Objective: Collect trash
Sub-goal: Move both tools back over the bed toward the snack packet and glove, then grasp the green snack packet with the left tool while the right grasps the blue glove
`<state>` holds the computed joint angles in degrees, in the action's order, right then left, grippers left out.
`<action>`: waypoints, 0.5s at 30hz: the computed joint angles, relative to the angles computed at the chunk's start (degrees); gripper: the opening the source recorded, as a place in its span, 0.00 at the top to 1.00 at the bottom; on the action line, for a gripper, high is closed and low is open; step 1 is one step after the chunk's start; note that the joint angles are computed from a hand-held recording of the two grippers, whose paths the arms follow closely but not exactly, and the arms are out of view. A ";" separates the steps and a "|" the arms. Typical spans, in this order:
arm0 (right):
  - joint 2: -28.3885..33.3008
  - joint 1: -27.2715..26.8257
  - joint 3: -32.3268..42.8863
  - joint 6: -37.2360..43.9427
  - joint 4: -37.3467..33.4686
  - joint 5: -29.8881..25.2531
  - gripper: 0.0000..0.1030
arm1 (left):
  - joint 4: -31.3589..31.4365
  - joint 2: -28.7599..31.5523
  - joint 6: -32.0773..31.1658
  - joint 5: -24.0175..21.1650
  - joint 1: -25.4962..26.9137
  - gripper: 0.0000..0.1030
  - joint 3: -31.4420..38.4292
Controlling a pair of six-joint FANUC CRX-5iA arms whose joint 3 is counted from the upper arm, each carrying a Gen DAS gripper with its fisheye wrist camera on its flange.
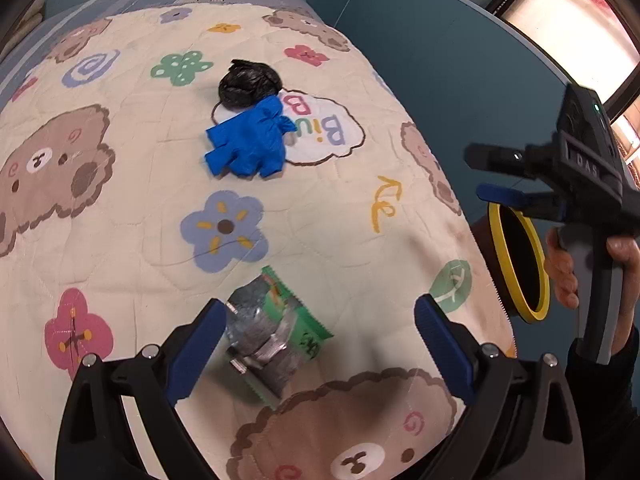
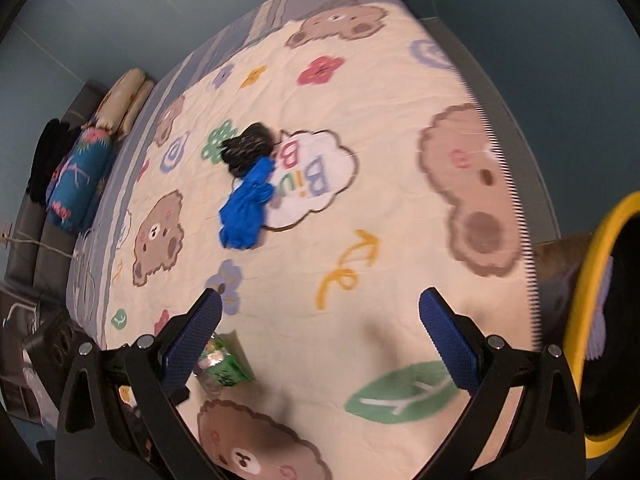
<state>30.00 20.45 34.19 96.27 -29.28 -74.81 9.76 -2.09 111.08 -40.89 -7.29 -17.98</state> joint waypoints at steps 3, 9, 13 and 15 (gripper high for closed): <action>1.96 2.15 2.63 -0.47 -0.29 -1.53 0.08 | 1.67 -1.12 -1.60 1.28 0.91 0.11 -2.55; 6.26 6.64 8.07 -1.50 0.26 -2.64 0.08 | 8.95 -1.57 -7.69 4.78 2.97 0.11 -8.13; 9.76 9.38 12.22 -3.71 1.95 -3.05 0.08 | 14.03 -1.08 -11.66 7.07 3.33 0.11 -10.92; 11.97 10.64 14.81 -5.17 3.38 -3.52 0.08 | 15.17 -0.75 -12.37 8.15 3.27 0.11 -11.80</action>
<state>41.98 31.09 49.01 91.10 -25.90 -78.33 24.93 -2.83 98.71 -32.75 -4.01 -29.78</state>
